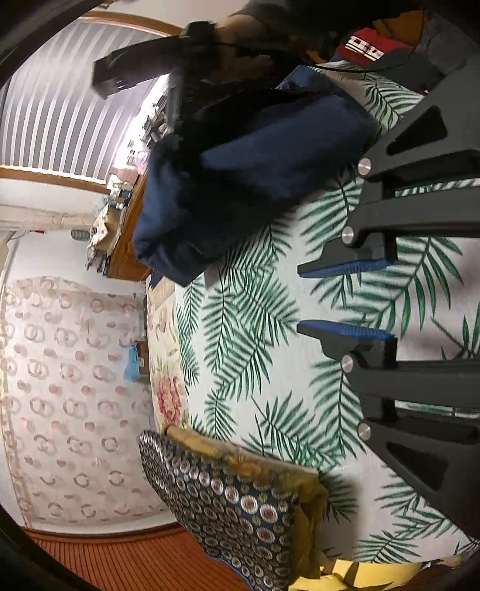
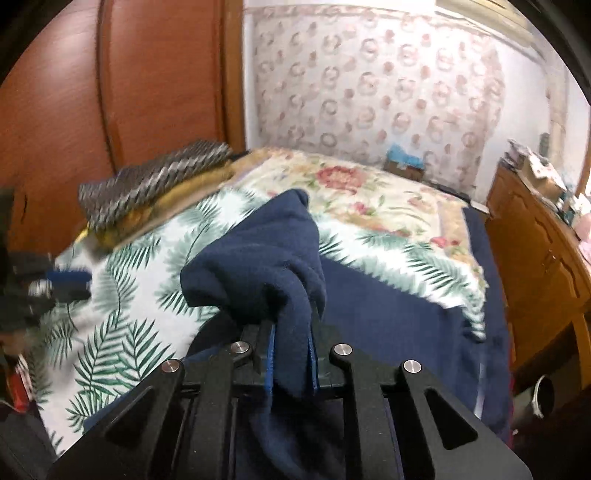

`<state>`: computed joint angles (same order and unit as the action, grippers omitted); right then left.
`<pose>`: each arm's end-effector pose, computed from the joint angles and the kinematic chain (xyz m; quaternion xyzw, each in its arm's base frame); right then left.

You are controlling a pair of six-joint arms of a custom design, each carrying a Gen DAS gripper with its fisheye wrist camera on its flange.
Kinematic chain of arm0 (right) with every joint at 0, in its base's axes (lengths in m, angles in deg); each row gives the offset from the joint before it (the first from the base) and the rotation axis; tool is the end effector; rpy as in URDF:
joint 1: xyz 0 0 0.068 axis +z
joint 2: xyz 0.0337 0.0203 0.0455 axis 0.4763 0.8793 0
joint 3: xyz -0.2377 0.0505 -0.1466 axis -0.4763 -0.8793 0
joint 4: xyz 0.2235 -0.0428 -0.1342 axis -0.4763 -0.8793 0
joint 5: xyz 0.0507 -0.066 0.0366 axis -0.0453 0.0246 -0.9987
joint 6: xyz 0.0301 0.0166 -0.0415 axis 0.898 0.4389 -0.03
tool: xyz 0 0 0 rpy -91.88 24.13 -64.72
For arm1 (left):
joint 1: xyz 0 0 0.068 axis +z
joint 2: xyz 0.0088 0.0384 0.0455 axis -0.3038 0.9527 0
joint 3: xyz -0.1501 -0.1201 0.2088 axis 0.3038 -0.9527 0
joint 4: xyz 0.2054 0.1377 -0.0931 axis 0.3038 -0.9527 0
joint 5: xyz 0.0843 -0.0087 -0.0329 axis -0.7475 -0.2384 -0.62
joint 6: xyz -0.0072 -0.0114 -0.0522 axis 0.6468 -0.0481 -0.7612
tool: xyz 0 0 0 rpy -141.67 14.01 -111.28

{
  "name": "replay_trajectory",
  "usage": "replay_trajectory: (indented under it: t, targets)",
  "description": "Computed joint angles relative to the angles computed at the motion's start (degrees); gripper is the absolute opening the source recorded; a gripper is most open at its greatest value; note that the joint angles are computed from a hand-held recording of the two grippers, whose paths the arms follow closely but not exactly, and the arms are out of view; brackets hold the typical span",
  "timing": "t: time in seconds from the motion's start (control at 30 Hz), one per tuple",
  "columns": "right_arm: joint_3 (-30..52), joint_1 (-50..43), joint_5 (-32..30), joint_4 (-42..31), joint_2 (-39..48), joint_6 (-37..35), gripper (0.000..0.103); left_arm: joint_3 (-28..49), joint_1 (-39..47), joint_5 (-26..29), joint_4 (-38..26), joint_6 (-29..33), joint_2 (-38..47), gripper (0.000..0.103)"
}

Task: Fold small clothes

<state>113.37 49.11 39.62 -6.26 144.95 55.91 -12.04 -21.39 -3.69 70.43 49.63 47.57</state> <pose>0.2991 0.1226 0.0686 -0.3077 0.8492 0.1470 0.4032 0.1746 -0.0178 0.0636 0.0556 0.9048 -0.1003 0.4101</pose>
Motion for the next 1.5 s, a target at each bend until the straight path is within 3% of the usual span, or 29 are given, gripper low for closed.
replay_trajectory:
  t: [0.17,0.3,0.4,0.5,0.57,0.6,0.63,0.73,0.77,1.03,1.17,1.2,1.23,1.33,1.43,1.5]
  targets:
    - [5.0,-9.0,-4.1,-8.9,-0.7,1.3,0.012,0.7,-4.3,-2.0,-1.0,-1.0,-0.4,0.021]
    - [5.9,-11.8,0.7,-6.3,2.6,1.9,0.013,1.6,-6.5,-3.0,-1.0,-1.7,0.7,0.021]
    - [7.6,-14.4,0.0,-7.1,4.1,4.2,0.013,2.1,-8.0,-3.8,-0.7,-2.2,1.7,0.021]
    - [7.5,-14.7,6.6,-4.3,4.2,4.8,0.017,2.4,-9.4,-4.4,-0.3,-2.6,2.5,0.021]
    - [7.2,-15.6,7.0,-3.6,3.9,5.6,0.018,2.3,-10.4,-4.8,0.7,-3.2,3.4,0.021]
    - [6.9,-16.1,6.0,-4.2,3.2,5.8,0.02,2.4,-11.3,-5.1,0.9,-3.7,3.8,0.021]
    - [6.6,-16.7,4.9,-4.5,2.7,5.3,0.028,2.5,-12.1,-5.5,1.2,-4.1,4.2,0.021]
    - [2.7,-17.1,1.9,-3.4,0.3,3.5,0.055,2.6,-14.8,-6.8,2.6,-5.4,5.6,0.021]
    - [1.1,-17.1,1.5,-2.6,-0.2,2.9,0.057,2.5,-15.6,-7.0,3.3,-5.8,6.0,0.021]
    - [-16.3,-18.1,-1.7,10.5,2.0,-1.8,0.058,3.1,-20.4,-8.6,4.3,-7.9,7.7,0.021]
    - [-20.4,-18.8,-3.4,16.2,6.2,-1.5,0.057,4.4,-22.9,-9.6,3.4,-9.0,8.6,0.021]
    - [-20.8,-18.6,-3.6,17.4,7.2,-1.3,0.057,4.7,-23.4,-9.8,3.0,-9.1,8.7,0.021]
    - [-21.2,-18.3,-3.7,19.0,8.6,-1.1,0.048,4.9,-23.9,-10.1,2.9,-9.2,8.8,0.021]
    - [-22.1,-16.8,-1.9,24.3,11.6,-1.4,0.008,5.5,-25.4,-11.1,1.7,-9.4,8.6,0.021]
    - [-23.8,-20.3,-6.0,23.0,7.5,-3.5,0.005,5.6,-25.8,-11.3,0.6,-9.4,7.6,0.021]
    - [-26.3,-24.6,-9.2,19.6,0.3,-6.1,0.004,5.6,-26.0,-11.5,0.0,-9.4,6.8,0.021]
